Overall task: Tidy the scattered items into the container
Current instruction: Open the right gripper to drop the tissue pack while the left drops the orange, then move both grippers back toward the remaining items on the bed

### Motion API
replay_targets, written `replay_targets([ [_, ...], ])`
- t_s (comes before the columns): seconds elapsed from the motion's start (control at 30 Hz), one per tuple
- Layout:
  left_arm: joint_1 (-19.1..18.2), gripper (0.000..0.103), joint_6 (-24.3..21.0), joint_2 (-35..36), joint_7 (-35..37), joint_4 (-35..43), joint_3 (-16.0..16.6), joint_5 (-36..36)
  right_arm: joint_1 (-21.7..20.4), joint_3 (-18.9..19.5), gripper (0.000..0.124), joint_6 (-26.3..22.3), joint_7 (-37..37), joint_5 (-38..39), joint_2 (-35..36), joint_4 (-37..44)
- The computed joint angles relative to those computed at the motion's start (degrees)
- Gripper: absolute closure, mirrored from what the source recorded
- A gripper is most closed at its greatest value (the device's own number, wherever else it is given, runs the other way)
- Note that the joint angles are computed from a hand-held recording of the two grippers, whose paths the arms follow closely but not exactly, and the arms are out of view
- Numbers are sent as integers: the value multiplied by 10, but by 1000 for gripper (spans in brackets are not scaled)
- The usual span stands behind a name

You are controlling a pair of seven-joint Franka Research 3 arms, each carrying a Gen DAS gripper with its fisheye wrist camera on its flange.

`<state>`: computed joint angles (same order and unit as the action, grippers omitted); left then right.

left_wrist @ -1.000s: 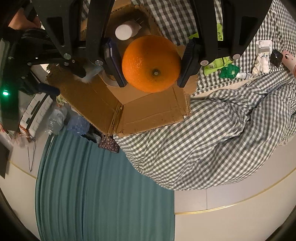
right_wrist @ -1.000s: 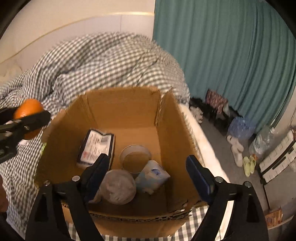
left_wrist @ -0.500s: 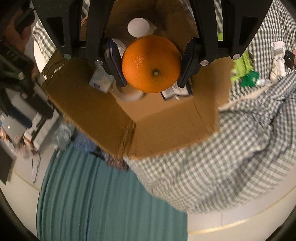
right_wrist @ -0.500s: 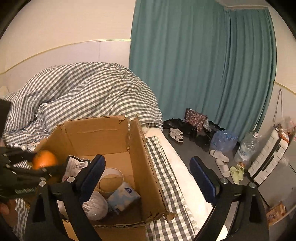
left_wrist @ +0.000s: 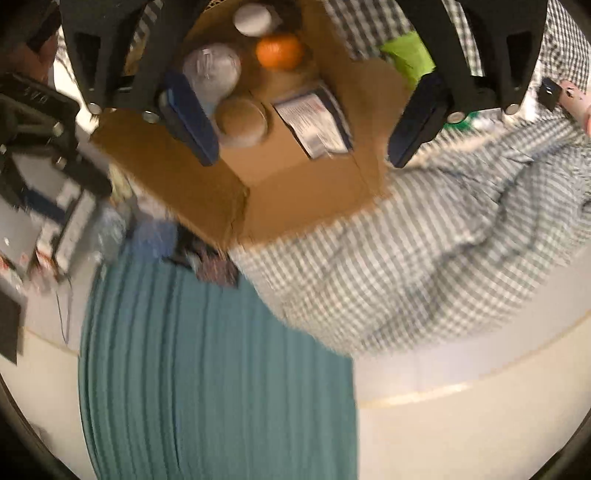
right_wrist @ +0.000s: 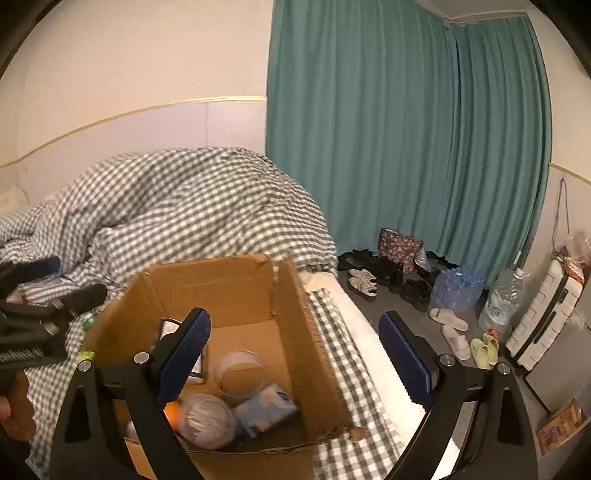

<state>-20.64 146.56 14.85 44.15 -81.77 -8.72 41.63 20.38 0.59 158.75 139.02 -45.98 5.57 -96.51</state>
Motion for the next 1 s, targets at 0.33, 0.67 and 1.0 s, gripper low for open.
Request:
replay_targets([
  [0.33, 55, 0, 24, -128, -160, -127, 2, 109, 32, 19, 31, -5, -55, 55, 21, 42],
  [0.67, 140, 0, 21, -226, -186, -242, -18, 119, 97, 14, 31, -34, -132, 122, 83, 125],
  [1.0, 213, 0, 29, -311, -187, -341, -18, 96, 150, 1, 31, -56, -183, 168, 140, 204],
])
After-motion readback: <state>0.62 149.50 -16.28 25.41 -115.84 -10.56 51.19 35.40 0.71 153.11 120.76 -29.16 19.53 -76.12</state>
